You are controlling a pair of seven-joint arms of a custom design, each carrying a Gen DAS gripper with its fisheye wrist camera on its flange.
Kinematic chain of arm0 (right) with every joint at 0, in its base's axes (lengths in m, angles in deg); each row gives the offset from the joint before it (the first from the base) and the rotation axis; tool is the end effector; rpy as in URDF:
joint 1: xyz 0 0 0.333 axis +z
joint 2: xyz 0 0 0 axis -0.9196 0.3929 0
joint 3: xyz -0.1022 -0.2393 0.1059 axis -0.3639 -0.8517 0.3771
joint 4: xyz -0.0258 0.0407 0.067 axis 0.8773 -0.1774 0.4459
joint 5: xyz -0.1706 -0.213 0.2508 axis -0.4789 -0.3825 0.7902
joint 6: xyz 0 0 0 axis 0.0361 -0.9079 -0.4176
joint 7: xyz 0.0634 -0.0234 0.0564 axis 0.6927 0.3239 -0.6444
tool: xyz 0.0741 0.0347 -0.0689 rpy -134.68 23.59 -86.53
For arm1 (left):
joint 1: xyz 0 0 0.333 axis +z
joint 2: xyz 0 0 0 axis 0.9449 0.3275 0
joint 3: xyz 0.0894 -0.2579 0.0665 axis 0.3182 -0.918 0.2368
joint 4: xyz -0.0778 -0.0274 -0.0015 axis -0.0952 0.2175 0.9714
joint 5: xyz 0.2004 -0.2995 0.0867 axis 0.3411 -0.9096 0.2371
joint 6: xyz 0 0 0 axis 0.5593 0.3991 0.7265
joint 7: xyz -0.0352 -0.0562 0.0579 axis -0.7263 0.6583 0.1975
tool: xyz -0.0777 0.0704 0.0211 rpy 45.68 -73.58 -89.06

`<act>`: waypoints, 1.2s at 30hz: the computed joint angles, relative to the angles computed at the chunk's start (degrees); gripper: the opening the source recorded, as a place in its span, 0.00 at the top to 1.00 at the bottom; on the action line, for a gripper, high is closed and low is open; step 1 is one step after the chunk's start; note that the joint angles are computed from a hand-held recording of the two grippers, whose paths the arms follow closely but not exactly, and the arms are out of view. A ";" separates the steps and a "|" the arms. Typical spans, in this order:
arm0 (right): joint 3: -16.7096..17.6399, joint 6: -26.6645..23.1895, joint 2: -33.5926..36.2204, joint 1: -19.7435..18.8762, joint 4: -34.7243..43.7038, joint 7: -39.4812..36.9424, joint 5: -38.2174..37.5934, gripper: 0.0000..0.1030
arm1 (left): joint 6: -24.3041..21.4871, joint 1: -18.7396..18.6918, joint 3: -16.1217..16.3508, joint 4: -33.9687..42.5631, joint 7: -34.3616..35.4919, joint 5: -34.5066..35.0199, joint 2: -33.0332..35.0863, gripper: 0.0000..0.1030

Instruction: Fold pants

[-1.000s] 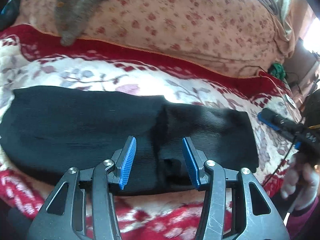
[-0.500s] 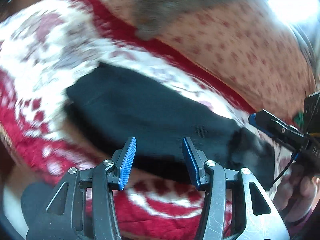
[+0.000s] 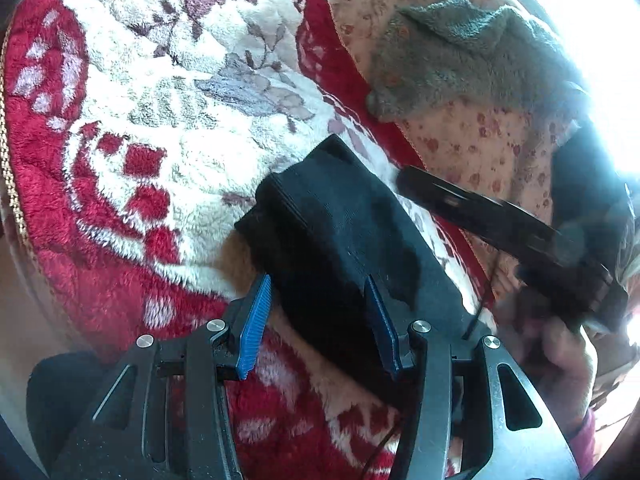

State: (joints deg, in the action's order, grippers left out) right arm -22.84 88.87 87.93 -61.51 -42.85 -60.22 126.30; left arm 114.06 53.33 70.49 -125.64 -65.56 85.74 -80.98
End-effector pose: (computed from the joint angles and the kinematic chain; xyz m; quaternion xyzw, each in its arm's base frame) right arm 0.6223 0.1641 0.5055 -0.9223 0.2072 0.0769 0.3171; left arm 0.4272 -0.3348 0.4591 -0.8756 0.3150 -0.3537 0.0948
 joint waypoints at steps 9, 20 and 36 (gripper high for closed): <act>1.68 2.49 7.06 4.85 6.18 -1.04 -7.96 0.67 | 6.30 0.70 1.18 -0.10 -3.99 4.67 2.55 0.29; 2.91 2.13 3.00 0.31 2.32 -4.38 2.11 0.91 | 6.93 -0.18 2.66 0.28 -6.14 10.02 2.73 0.82; -1.05 -16.02 3.23 -17.11 13.12 1.75 26.30 0.91 | -9.89 -8.90 -0.63 25.60 11.90 15.53 11.45 0.84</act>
